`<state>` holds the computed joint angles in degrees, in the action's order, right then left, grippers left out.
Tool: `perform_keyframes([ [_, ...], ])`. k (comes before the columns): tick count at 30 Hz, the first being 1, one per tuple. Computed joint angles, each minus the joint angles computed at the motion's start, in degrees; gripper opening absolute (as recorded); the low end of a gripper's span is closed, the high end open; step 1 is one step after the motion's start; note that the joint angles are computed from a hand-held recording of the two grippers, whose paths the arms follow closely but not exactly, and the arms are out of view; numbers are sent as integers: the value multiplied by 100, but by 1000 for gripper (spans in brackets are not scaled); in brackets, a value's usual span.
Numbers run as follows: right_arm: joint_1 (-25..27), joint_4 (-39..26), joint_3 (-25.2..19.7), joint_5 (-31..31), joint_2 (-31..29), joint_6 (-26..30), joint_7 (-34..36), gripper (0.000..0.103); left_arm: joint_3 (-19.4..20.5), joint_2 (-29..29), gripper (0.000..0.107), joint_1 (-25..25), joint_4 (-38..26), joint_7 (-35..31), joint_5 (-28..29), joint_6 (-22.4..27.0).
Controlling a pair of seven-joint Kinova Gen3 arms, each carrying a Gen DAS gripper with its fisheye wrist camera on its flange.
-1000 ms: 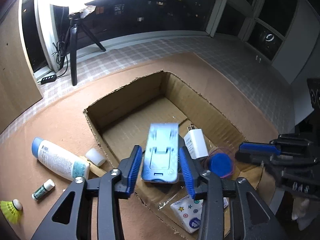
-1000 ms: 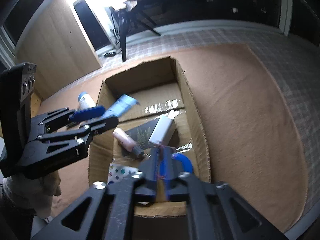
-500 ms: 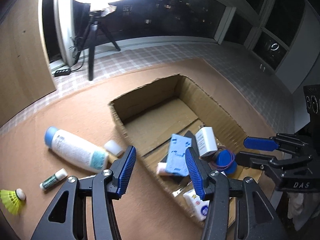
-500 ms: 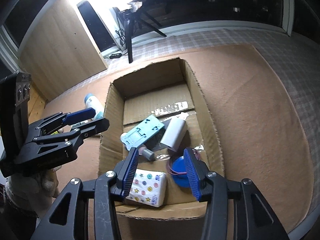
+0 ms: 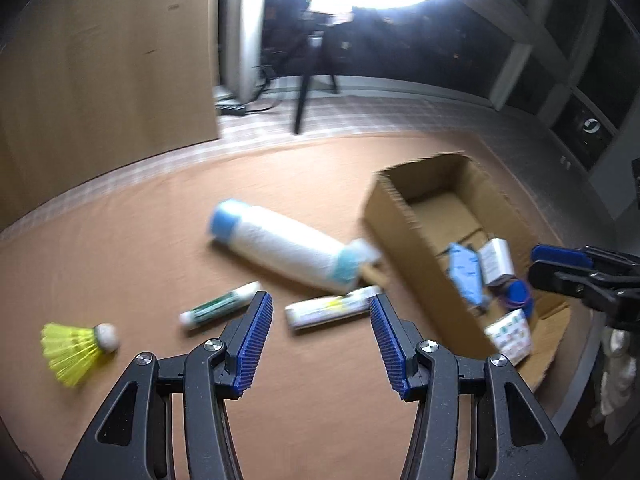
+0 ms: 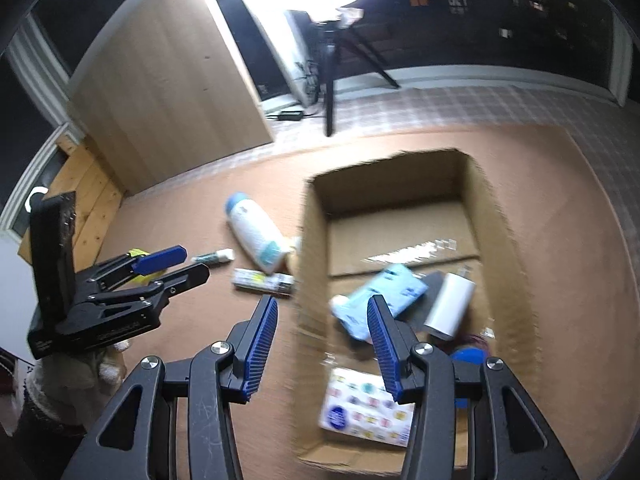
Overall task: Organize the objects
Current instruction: 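Open both grippers to drop the stand and band into the box, withdraw, then lower the right gripper onto the white-blue sunscreen bottle and close on it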
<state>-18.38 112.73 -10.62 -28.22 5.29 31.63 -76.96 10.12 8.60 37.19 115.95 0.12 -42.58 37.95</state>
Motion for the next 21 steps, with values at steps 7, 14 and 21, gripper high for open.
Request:
perform_keyframes([
  [7,-337,-372,-233,42,302,12,-201,43,110,-572,55,-361,720,89,150,-42],
  [14,-745,-1100,-293,590,892,105,-841,43,411,-937,55,-763,1138,70,283,-177],
  [21,-1294,-2171,-111,1481,1784,422,-1845,43,736,-1339,55,-1002,1464,136,431,-149],
])
